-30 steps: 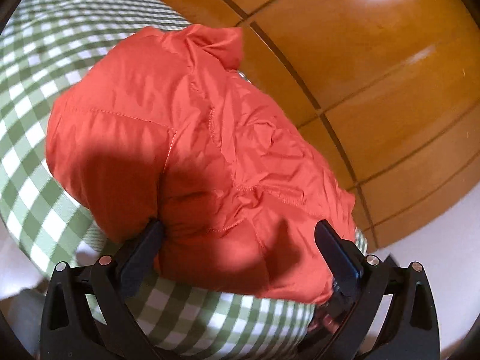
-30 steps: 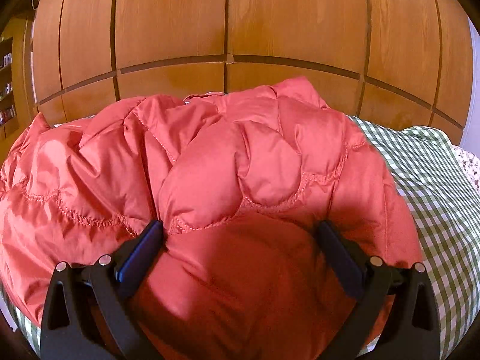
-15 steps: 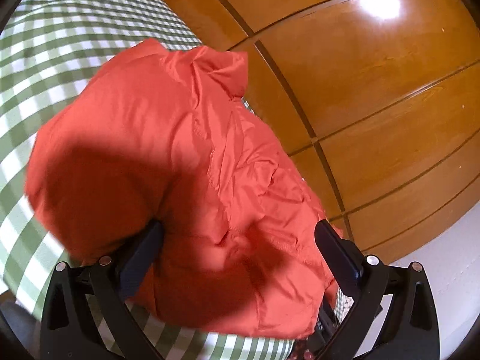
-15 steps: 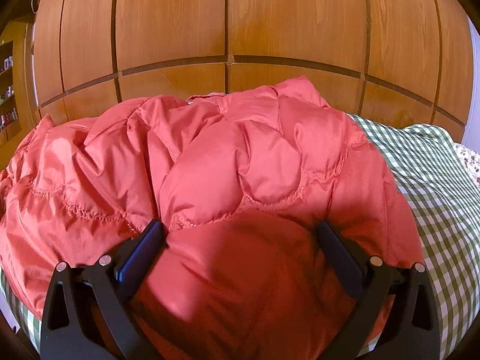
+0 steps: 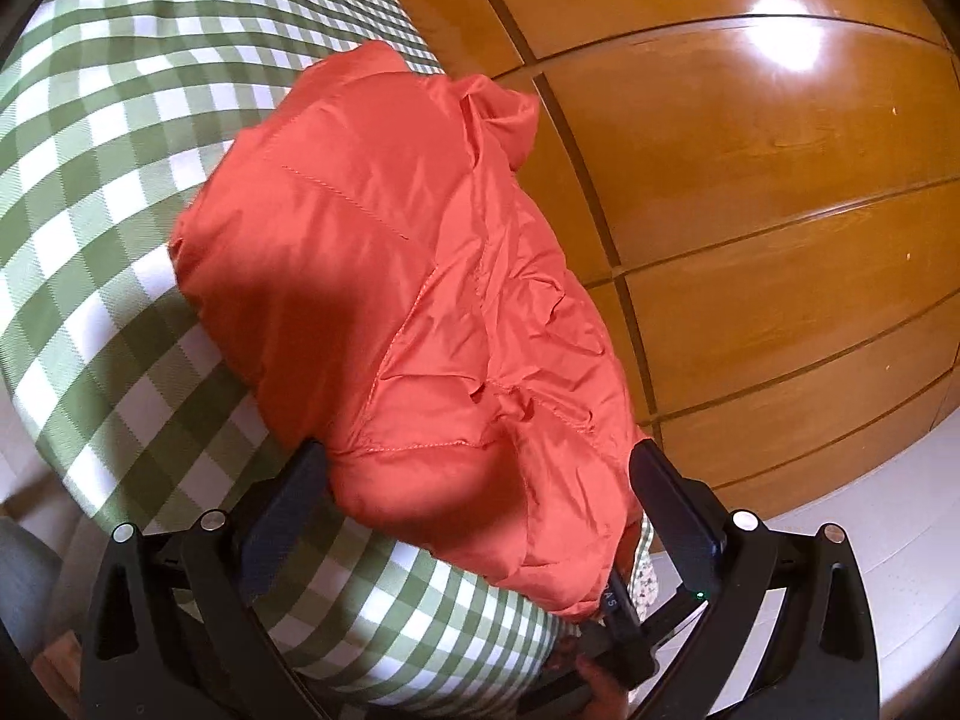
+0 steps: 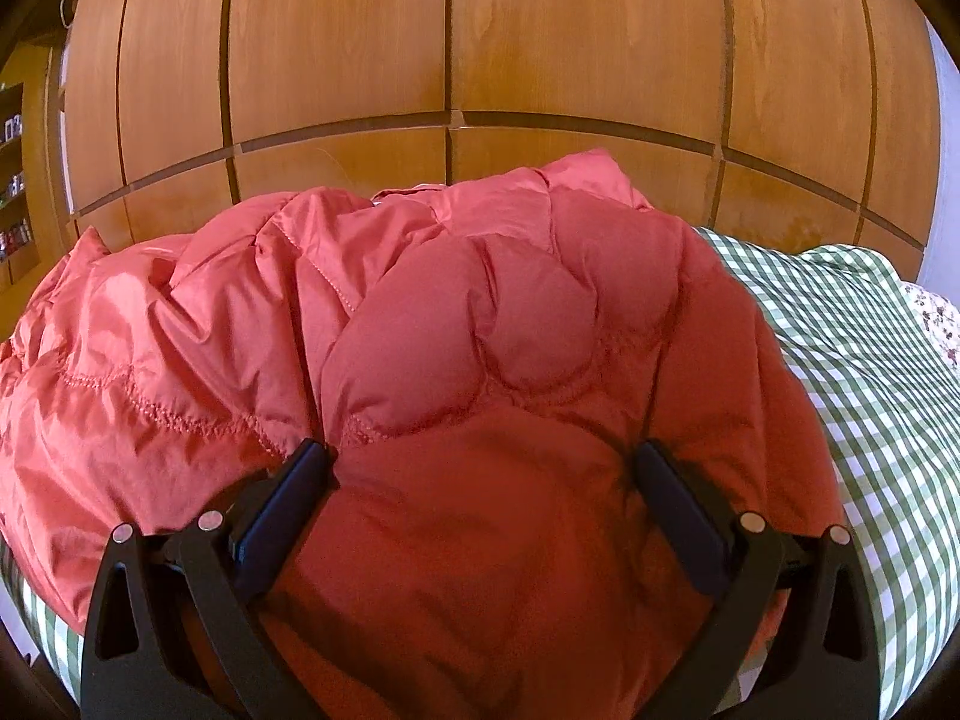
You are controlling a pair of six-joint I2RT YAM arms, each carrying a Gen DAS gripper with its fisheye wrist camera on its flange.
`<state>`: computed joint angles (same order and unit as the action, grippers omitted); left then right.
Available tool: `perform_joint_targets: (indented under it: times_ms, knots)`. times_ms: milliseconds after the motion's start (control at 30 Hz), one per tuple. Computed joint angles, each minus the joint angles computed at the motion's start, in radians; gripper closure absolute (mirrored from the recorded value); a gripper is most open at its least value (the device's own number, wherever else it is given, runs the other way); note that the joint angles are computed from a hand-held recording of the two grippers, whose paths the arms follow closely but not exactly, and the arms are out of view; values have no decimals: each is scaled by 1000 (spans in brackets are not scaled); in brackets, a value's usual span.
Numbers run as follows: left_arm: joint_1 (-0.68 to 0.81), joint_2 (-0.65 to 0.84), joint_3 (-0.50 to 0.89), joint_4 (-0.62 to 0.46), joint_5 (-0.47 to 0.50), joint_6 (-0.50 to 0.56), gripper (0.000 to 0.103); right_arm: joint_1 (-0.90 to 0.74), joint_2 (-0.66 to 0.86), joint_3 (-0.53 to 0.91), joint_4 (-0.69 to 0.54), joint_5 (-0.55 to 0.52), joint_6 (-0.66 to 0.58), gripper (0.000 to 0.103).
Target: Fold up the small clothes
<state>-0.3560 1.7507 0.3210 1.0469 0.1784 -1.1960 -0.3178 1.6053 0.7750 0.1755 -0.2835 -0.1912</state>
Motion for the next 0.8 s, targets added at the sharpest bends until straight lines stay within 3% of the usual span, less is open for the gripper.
perform_joint_targets:
  times_ms: [167, 267, 333, 400, 567, 667, 700, 733, 767, 800]
  knots:
    - [-21, -154, -65, -142, -111, 14, 4, -1, -33, -45, 21, 12, 12, 2]
    - [12, -99, -29, -171, -86, 30, 4, 3, -44, -63, 35, 22, 16, 2]
    - [45, -10, -13, -93, -29, 5, 4, 4, -45, -61, 28, 27, 13, 2]
    - [46, 44, 2, -14, -55, -12, 4, 0, -41, -57, 24, 21, 12, 2]
    - [43, 134, 101, 42, -68, -27, 4, 2, -41, -21, -33, 26, 5, 2]
    - [54, 169, 161, 42, -67, -9, 4, 1, -71, 36, -163, 44, -18, 2]
    - [60, 173, 176, 33, -62, -9, 5, -5, -107, 34, -164, 46, 2, 2]
    - [65, 175, 183, 29, -63, -7, 14, -11, -137, 28, -141, 29, 14, 2]
    - [70, 172, 193, 0, -65, 2, 32, -12, -155, 28, -124, 18, 14, 2]
    - [78, 164, 213, -66, -60, 17, 41, -1, -163, 48, -111, 23, 1, 2]
